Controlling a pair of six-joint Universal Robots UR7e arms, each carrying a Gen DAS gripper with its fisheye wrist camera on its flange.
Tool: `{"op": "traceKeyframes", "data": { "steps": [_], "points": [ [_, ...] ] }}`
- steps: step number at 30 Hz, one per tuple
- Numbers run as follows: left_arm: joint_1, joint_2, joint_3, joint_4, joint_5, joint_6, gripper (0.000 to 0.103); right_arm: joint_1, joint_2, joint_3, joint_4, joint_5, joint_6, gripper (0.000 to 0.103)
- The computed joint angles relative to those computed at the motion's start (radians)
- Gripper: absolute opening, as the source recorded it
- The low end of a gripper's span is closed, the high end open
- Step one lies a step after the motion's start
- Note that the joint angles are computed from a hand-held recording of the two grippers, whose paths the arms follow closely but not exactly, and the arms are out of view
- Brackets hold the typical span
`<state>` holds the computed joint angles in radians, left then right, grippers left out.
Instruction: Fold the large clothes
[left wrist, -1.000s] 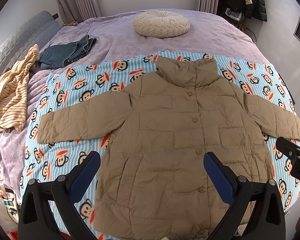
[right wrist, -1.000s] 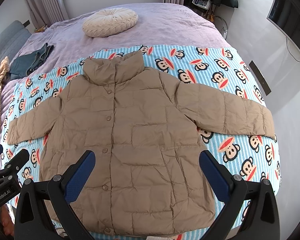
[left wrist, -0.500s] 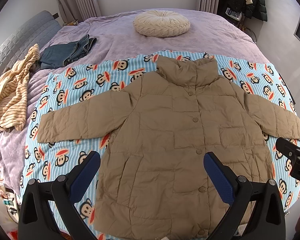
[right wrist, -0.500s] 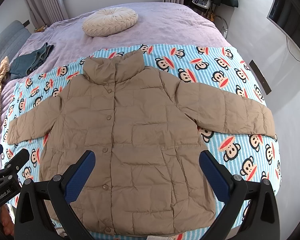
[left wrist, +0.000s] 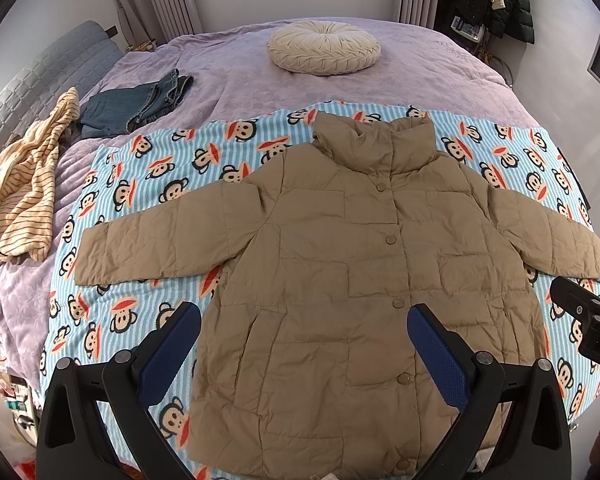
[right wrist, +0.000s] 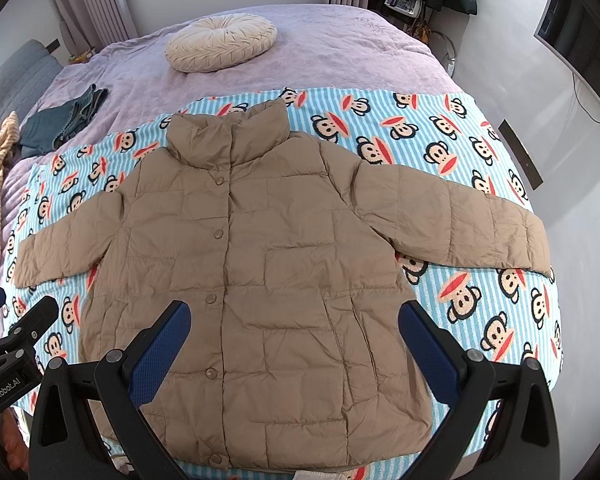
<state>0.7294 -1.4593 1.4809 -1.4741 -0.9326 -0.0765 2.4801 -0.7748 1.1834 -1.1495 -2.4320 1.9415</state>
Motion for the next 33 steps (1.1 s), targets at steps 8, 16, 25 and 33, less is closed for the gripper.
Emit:
{"op": "traceKeyframes", "data": {
  "steps": [8,16,25,33],
  "points": [
    [0.000,0.000,0.000,0.001,-0.001,0.000,0.103,-0.001,0.000,0.001,-0.001,0.000,0.000,0.103],
    [0.000,-0.001,0.000,0.002,-0.002,0.000,0.103,-0.002,-0.001,0.000,-0.002,0.002,-0.003,0.103],
    [0.028,0.000,-0.018,0.019,-0.050,0.004,0.103,-0.001,0.000,0.018,-0.030,0.018,-0.007,0.103],
    [0.122,0.023,-0.062,0.029,-0.102,0.018,0.103,-0.024,0.016,0.014,-0.074,0.042,-0.049,0.103]
  ]
}}
